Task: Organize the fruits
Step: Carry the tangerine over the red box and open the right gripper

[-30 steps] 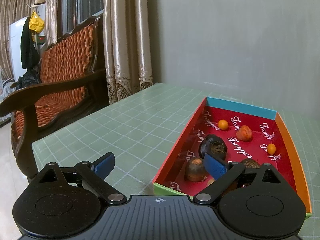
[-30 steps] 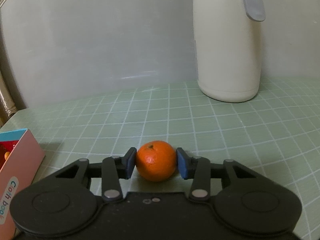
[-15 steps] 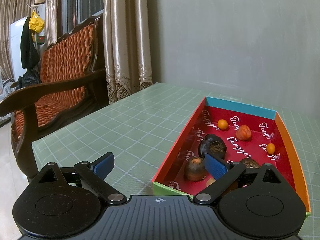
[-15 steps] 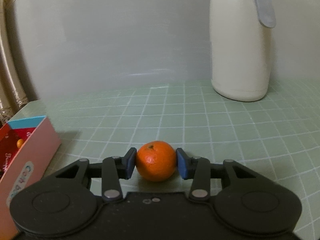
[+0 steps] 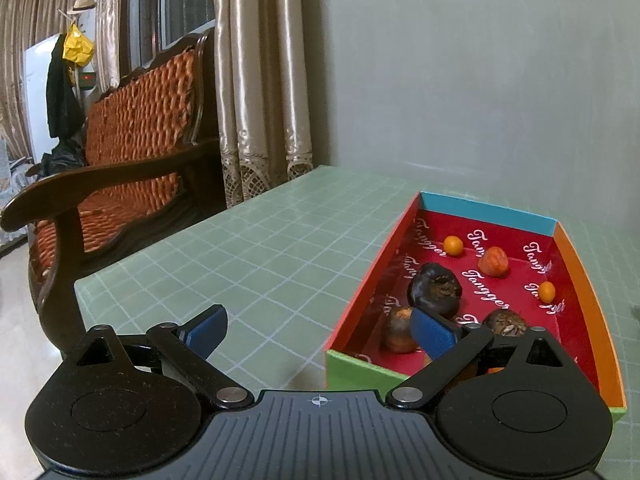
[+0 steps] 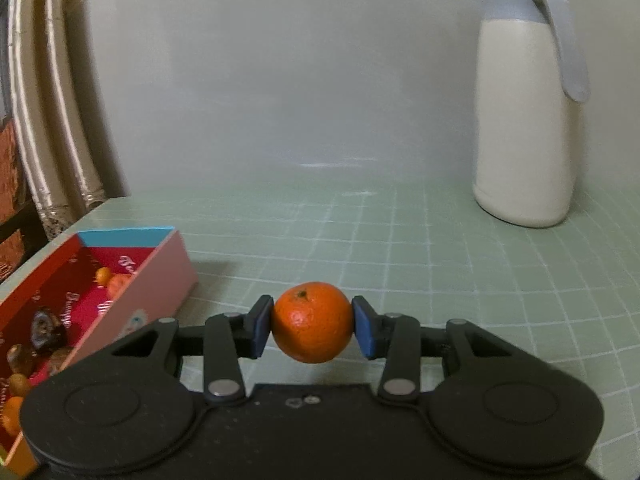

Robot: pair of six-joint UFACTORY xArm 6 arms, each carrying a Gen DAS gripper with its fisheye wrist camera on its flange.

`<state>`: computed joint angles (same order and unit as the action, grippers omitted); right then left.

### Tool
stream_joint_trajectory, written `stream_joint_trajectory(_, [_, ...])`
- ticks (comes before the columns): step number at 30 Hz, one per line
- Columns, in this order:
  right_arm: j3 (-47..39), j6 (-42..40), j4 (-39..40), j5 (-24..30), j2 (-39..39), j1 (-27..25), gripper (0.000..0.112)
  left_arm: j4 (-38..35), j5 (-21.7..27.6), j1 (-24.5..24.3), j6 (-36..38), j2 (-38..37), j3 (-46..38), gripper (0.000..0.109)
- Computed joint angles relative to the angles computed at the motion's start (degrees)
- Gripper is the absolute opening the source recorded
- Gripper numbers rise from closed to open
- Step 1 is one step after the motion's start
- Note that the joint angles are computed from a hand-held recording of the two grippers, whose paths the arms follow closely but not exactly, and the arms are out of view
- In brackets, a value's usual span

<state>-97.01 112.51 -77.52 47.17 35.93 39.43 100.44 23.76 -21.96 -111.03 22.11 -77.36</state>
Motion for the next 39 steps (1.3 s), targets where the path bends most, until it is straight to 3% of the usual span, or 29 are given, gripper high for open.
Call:
stream_joint_trajectory(10, [-5.4, -0.9, -3.8, -3.2, 2.9, 1.4, 0.041, 1.4, 0.8, 1.7, -2.0, -2.3, 3.2, 0.099])
stream_joint_trajectory(19, [-14.9, -6.7, -4.6, -6.6, 8.6, 3.3, 0.041, 8.4, -0.1, 3.3, -8.3, -4.5, 5.7, 0.102])
stream_joint_trajectory(31, [-35.5, -24.1, 5.3, -12.0, 22.7, 4.5, 0.041, 13.7, -3.1, 4.8, -13.0, -5.4, 6.3, 0.102])
stream_joint_trajectory(39, [-42.6, -30.9, 10.4, -12.0, 27.7, 5.3, 0.041, 14.4, -3.5, 5.2, -13.8, -5.6, 6.6, 0.103])
